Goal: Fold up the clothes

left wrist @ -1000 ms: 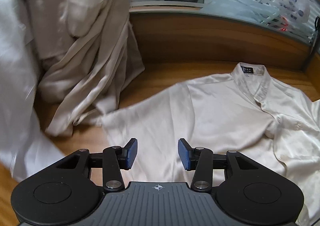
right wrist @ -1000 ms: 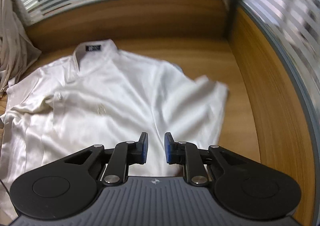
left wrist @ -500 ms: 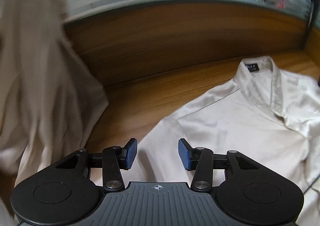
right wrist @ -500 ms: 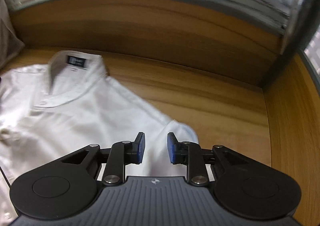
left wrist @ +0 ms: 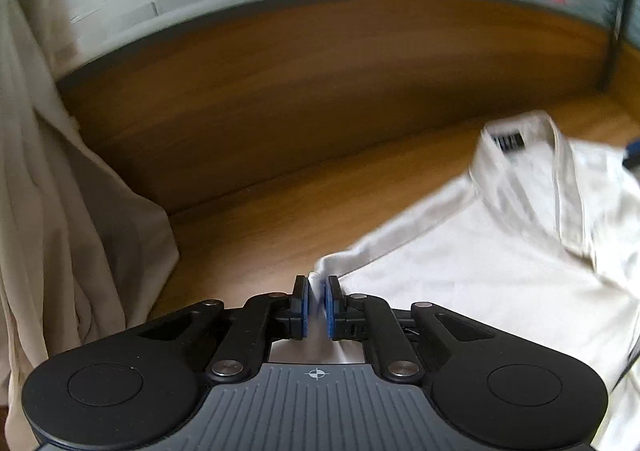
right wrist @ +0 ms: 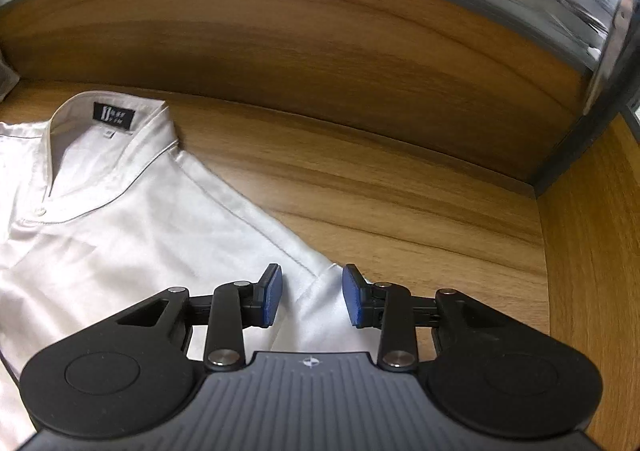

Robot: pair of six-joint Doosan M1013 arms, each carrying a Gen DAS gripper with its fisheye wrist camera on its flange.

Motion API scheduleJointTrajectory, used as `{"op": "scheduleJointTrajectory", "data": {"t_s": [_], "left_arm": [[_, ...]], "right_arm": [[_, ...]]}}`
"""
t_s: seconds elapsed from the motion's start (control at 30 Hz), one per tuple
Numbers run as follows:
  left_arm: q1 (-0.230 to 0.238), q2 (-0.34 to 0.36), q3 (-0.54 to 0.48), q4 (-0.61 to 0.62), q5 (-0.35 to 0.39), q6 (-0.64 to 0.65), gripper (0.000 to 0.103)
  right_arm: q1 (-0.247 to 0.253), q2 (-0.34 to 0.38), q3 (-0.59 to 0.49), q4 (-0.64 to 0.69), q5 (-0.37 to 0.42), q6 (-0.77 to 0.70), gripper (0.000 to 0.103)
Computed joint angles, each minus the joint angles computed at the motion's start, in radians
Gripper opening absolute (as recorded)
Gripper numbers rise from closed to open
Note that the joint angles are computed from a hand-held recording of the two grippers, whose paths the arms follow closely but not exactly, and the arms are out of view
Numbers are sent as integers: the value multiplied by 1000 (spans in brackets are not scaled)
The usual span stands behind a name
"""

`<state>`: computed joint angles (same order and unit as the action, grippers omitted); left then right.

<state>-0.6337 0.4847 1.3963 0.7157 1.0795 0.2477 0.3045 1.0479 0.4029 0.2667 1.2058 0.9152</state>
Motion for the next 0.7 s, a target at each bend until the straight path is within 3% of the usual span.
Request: {"op": "scheduleJointTrajectory", "data": {"t_s": [0.17,0.37,0.53,0.7], "left_arm": [[22,18,-26,4,26,-23,11],[27,2,-27,13,11,-60,31],[-8,-51,-14,11,12,-106,41],[-77,-98,-2,1,53,-183,43]], "right_arm": [[1,13,-16,-9,-32,15,38],[3,1,0,-29,-86,76,38],[-19,-66,84,51,-101,88,38],[-47,-157,202,119,-93,95,38]]}}
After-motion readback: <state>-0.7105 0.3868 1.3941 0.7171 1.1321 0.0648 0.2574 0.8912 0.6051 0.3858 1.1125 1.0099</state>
